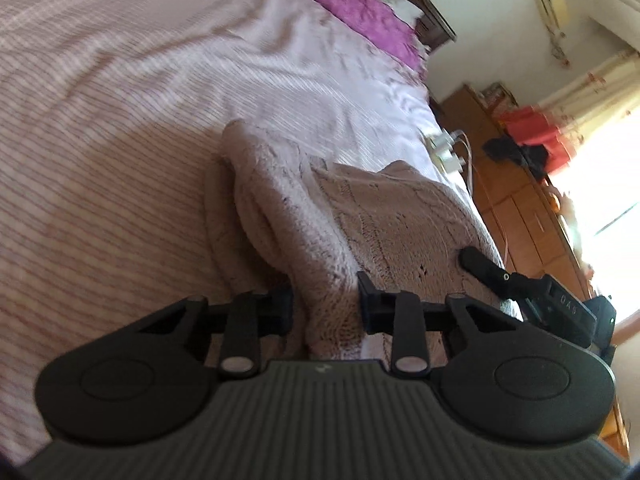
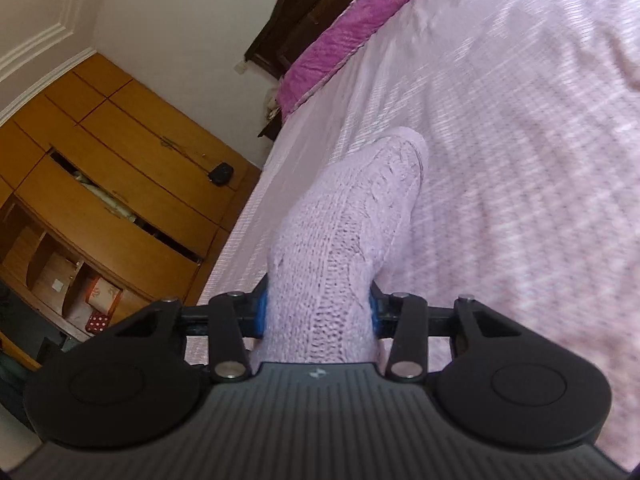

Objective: Fold small clothes

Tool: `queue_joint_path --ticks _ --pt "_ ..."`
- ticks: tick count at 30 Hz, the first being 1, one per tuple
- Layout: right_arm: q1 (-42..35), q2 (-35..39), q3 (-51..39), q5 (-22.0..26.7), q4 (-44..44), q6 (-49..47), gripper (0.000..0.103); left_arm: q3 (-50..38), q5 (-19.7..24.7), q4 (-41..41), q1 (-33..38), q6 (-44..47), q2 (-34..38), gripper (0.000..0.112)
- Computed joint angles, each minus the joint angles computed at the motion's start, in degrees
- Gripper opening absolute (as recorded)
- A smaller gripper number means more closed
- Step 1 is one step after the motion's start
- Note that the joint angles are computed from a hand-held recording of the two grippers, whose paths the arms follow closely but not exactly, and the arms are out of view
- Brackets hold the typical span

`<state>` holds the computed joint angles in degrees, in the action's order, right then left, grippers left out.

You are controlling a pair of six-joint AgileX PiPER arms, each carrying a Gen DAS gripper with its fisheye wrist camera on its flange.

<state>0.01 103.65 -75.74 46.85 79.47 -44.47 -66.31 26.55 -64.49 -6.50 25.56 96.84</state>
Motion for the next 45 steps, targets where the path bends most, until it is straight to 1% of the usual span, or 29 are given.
queue_joint_path --ticks 4,8,10,12,16,17,19,21,23,26,28,30,31,33,36,38,41,43,45 --pt "-4.49 -5.64 6.53 1.68 -1.4 -1.57 0.048 0.89 -0.67 -0.05 -3.93 0.04 -0.51 0.032" --pt "-8.59 -10.66 12.79 2.63 -3.58 -3.26 0.048 1.45 -0.91 2.27 -6.46 -0.53 -0.74 0.032" --pt "-9.6 -12.0 15.58 1.98 -5.15 -4.12 0.049 1.26 -1.77 8.56 -7.61 -5.3 -0.64 0.033" --pt "-9.25 -11.5 17.0 0.33 -6.33 -4.51 0.05 0.94 -2.52 17.14 -8.94 -12.91 -0.36 0.034" --pt "-6.83 -10.83 20.62 -5.11 -4.04 -10.16 0.054 2.67 -3.36 21.02 -9.15 -16.93 -1.15 0.037" --pt "-6.6 -10.89 20.99 -5.66 -3.92 -11.21 0.056 3.13 -3.79 23.09 -9.5 -18.73 -1.69 0.039" --pt "-6.44 -11.45 21.92 -6.57 -3.36 -13.16 0.058 3.68 -4.46 30.48 -10.58 -25.15 -2.8 0.042" --pt "-5.82 -12.48 22.19 -7.8 -4.45 -13.13 0.063 4.51 -5.16 38.26 -11.97 -32.16 -4.06 0.045" --pt "-5.84 -14.31 23.51 -8.55 -4.93 -13.93 0.066 5.05 -5.33 44.39 -13.15 -37.97 -5.13 0.046" --pt "-5.86 -18.14 26.13 -10.13 -5.46 -15.24 0.069 5.66 -5.01 57.27 -15.98 -50.34 -7.11 0.046" --pt "-5.83 -20.73 27.86 -11.44 -5.76 -16.16 0.071 5.96 -3.94 66.29 -18.24 -59.22 -8.5 0.046" --pt "-5.92 -23.32 29.49 -12.75 -6.2 -16.64 0.077 6.09 -2.25 73.85 -20.63 -66.58 -9.73 0.045" --pt "-5.98 -24.68 30.36 -13.34 -6.55 -16.84 0.078 6.23 -1.16 77.62 -21.95 -70.23 -10.35 0.047" --pt "-6.22 -27.54 32.1 -13.95 -7.67 -16.91 0.082 5.73 2.47 86.59 -25.34 -79.04 -11.05 0.057" --pt "-7.04 -31.03 34.23 -13.32 -9.44 -15.8 0.087 5.53 7.5 95.88 -30.16 -88.63 -11.46 0.064" --pt "-7.11 -33.22 35.77 -13.37 -10.72 -14.95 0.091 5.62 9.92 98.32 -32.54 -92.04 -11.65 0.065" --pt "-6.0 -36.46 38.09 -14.43 -13.33 -13.67 0.095 5.73 11.47 99.24 -34.8 -94.42 -11.0 0.065" --pt "-4.26 -38.21 39.38 -16.34 -15.51 -12.54 0.097 5.32 12.77 100.46 -36.4 -95.73 -9.99 0.065" --pt "-1.9 -39.88 40.87 -19.0 -18.56 -10.17 0.098 4.57 15.47 102.78 -38.7 -97.95 -8.73 0.065"
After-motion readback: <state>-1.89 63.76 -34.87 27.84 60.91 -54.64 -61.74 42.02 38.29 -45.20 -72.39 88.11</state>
